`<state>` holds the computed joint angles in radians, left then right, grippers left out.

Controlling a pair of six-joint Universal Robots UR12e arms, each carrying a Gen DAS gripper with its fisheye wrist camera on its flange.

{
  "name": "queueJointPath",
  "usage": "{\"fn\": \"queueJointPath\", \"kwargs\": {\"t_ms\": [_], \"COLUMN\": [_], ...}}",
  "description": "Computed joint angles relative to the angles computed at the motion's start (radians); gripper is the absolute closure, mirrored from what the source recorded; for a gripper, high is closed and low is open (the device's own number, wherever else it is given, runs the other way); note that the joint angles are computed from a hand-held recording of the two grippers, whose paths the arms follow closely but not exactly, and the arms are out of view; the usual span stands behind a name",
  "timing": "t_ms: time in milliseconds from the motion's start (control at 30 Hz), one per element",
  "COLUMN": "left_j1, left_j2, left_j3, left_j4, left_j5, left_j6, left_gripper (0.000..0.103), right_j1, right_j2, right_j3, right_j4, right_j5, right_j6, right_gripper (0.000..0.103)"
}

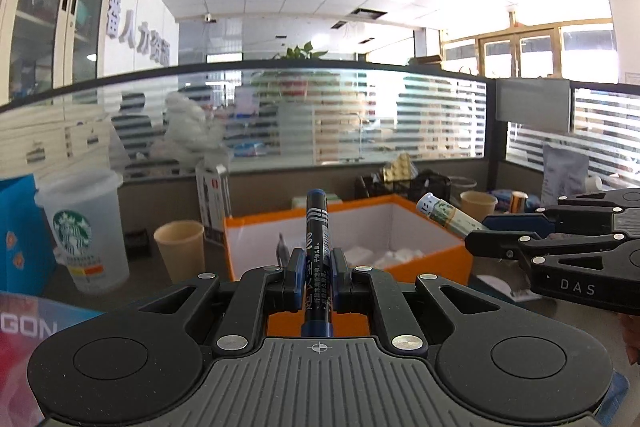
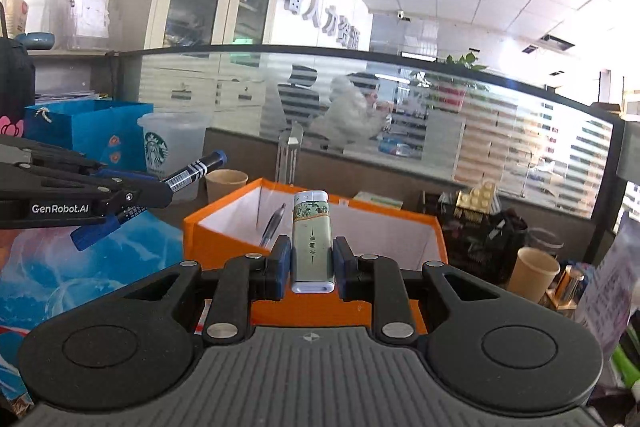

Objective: Organize rigid objects
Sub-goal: 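Carry the marker with the left gripper while the right carries the green bottle over the box, then open the left gripper dropping the marker while the right releases the bottle into the box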

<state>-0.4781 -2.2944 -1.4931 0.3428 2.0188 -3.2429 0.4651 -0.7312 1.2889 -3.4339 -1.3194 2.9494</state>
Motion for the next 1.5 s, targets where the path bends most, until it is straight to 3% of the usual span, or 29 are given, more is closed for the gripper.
{"fn": "queueJointPath", "kwargs": {"t_ms": [200,367,733,933,1167,1233,1267,1300,1367,1433,1500], "left_j1": [0.028,0.054,0.079,0.095,0.099,0.097,0.097,0.095,0.084,0.069,0.058], "left_j2": [-0.025,-0.061,-0.117,-0.128,-0.12,-0.113,-0.108,-0.101,-0.096,-0.096,-0.095], "left_j3": [0.067,0.137,0.243,0.258,0.247,0.233,0.221,0.207,0.18,0.16,0.153], "left_j4": [-0.081,-0.184,-0.294,-0.347,-0.359,-0.335,-0.315,-0.294,-0.21,-0.122,-0.087], "left_j5": [-0.047,-0.085,-0.15,-0.187,-0.195,-0.19,-0.191,-0.183,-0.133,-0.064,-0.008], "left_j6": [-0.023,-0.065,-0.08,-0.125,-0.143,-0.147,-0.151,-0.156,-0.151,-0.121,-0.092], "left_gripper": [0.093,0.093,0.093,0.093,0.092,0.082,0.067,0.035,0.001,0.0,0.0], "right_j1": [-0.005,-0.01,-0.014,-0.013,-0.01,-0.009,-0.008,-0.009,-0.007,-0.003,0.005], "right_j2": [0.04,0.099,0.211,0.267,0.292,0.283,0.275,0.266,0.242,0.219,0.207], "right_j3": [-0.094,-0.227,-0.444,-0.552,-0.604,-0.586,-0.568,-0.55,-0.494,-0.436,-0.387], "right_j4": [0.065,0.197,0.408,0.55,0.637,0.622,0.599,0.569,0.479,0.372,0.24], "right_j5": [-0.004,-0.012,-0.017,-0.035,-0.041,-0.048,-0.049,-0.047,-0.051,-0.07,-0.106], "right_j6": [0.011,0.022,0.038,0.051,0.06,0.062,0.065,0.07,0.083,0.1,0.122], "right_gripper": [0.082,0.082,0.082,0.082,0.081,0.067,0.055,0.047,0.036,0.023,0.004]}}
